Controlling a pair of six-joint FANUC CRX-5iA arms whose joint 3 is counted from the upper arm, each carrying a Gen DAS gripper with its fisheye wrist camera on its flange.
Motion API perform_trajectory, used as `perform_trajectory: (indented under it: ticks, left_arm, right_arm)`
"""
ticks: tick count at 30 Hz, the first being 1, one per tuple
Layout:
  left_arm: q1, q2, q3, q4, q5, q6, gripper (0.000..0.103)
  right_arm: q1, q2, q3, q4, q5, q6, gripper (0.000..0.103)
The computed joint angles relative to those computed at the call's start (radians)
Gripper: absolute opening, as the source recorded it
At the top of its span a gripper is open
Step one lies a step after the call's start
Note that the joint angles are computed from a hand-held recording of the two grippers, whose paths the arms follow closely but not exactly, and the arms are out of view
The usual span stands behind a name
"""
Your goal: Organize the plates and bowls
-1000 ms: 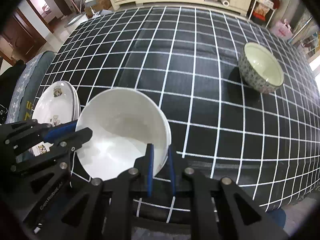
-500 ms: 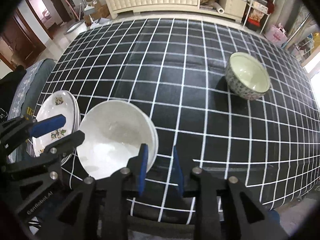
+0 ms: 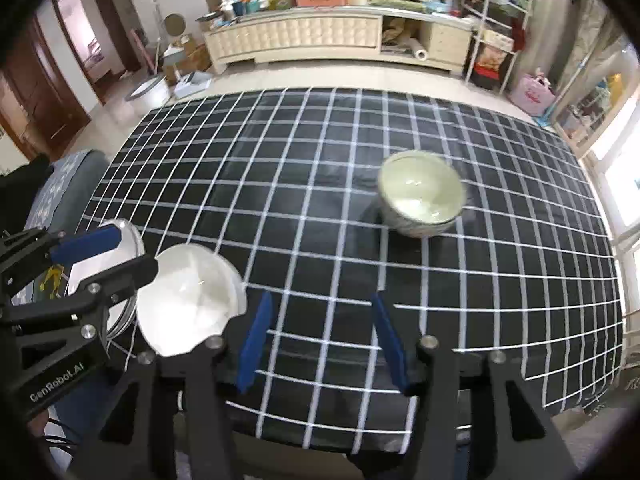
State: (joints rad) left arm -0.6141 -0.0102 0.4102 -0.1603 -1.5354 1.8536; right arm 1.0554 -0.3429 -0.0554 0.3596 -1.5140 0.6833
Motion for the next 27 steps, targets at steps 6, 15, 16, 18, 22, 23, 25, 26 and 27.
perform_trajectory:
  ticks: [6, 15, 16, 18, 22, 23, 25, 26, 27]
  left_arm:
    - [-0.041, 0.082, 0.113, -0.01, 0.008, 0.026, 0.047]
    - [-0.074, 0.227, 0.307, -0.027, -0.039, 0.031, 0.049]
    - [-0.078, 0.241, 0.328, -0.03, -0.045, 0.027, 0.049]
    - [-0.08, 0.26, 0.356, -0.028, -0.051, 0.02, 0.049]
    - [-0.082, 0.328, 0.445, -0.021, -0.072, 0.01, 0.049]
    - [-0.084, 0.34, 0.46, -0.022, -0.076, 0.008, 0.049]
    - [-0.083, 0.378, 0.503, -0.019, -0.087, -0.002, 0.049]
    - [-0.081, 0.398, 0.525, -0.015, -0.092, -0.003, 0.049]
    - [-0.078, 0.416, 0.546, -0.011, -0.098, -0.005, 0.049]
  right_arm:
    - [-0.097, -0.015, 0.019, -0.008, 0.007, 0.061, 0.066]
    - [-0.272, 0.0, 0.063, -0.067, 0.04, 0.18, 0.068]
    - [-0.294, 0.005, 0.069, -0.074, 0.045, 0.194, 0.068]
    - [-0.324, 0.009, 0.077, -0.089, 0.053, 0.216, 0.068]
    - [-0.382, 0.026, 0.09, -0.114, 0.07, 0.262, 0.068]
    - [-0.393, 0.033, 0.094, -0.117, 0.074, 0.272, 0.068]
    - [-0.421, 0.047, 0.099, -0.127, 0.085, 0.293, 0.068]
    - [-0.433, 0.049, 0.1, -0.133, 0.089, 0.301, 0.068]
    - [-0.446, 0.057, 0.103, -0.14, 0.093, 0.308, 0.068]
